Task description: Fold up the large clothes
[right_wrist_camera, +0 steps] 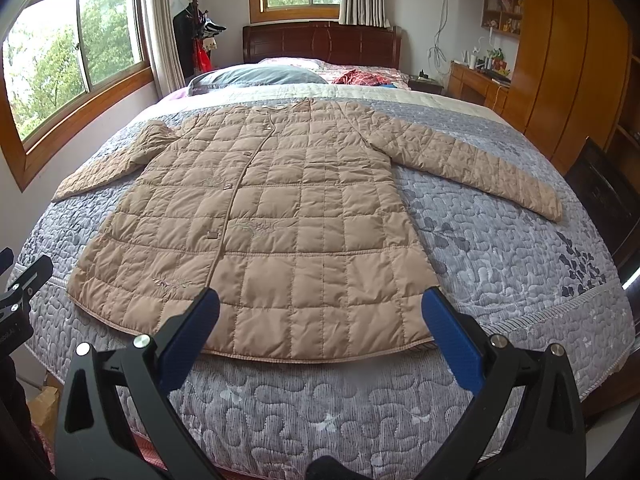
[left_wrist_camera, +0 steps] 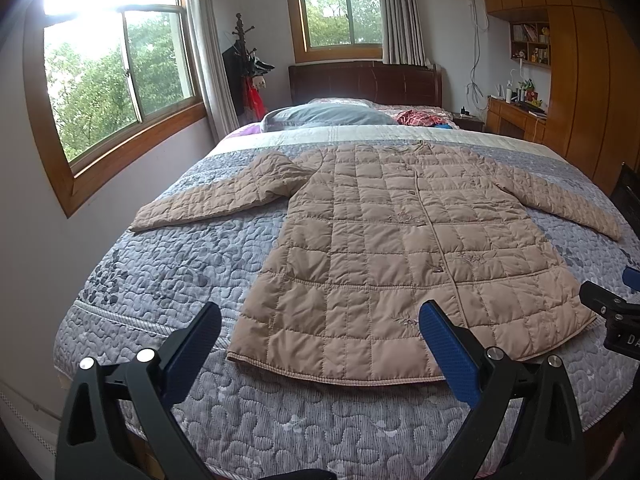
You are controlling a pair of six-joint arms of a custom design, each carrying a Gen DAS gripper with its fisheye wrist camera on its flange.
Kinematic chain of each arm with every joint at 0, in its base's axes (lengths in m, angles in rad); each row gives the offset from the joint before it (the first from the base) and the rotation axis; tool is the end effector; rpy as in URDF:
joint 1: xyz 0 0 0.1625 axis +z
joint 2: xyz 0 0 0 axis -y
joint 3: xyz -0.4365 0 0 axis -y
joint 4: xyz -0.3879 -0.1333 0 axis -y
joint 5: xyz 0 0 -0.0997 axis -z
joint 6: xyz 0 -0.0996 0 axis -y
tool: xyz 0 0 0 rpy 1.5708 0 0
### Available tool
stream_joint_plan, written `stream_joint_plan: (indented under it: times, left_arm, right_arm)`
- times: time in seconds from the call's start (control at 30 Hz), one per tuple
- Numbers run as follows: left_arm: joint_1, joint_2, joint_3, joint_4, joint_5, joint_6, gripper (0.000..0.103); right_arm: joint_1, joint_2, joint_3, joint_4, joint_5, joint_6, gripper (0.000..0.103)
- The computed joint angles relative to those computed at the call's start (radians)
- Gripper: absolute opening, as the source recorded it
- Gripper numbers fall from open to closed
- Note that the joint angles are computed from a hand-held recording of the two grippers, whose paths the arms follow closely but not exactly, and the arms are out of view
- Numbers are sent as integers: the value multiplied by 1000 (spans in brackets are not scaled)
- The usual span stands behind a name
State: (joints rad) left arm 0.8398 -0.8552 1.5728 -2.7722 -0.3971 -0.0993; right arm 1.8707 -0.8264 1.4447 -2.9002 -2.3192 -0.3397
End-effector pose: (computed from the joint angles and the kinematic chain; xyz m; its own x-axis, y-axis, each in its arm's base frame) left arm -0.2895 -0.6601 0.2491 -0.6301 -0.1262 -0.7662 0.5311 0.6498 -0.5438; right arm 0.2797 -0.6828 0.2685 -0.7092 -0.0452 0.7036 -0.4880 0.7517 -0.4436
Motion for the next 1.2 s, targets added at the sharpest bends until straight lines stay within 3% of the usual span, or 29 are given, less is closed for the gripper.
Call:
stream_joint_plan:
  times: [1.0,1.07,1.2]
  left_arm:
    - [17,16,-22,32,10,4,99]
    - [30,24,-42,55,-11,10,99]
    - [73,48,-139,231,-115,-32,99]
  right_arm:
    - [-20,9,-29,34,29,-9,100]
    - [-31,13,-50,56,37,-16,100]
    - [-69,22,-129,152,40,0,100]
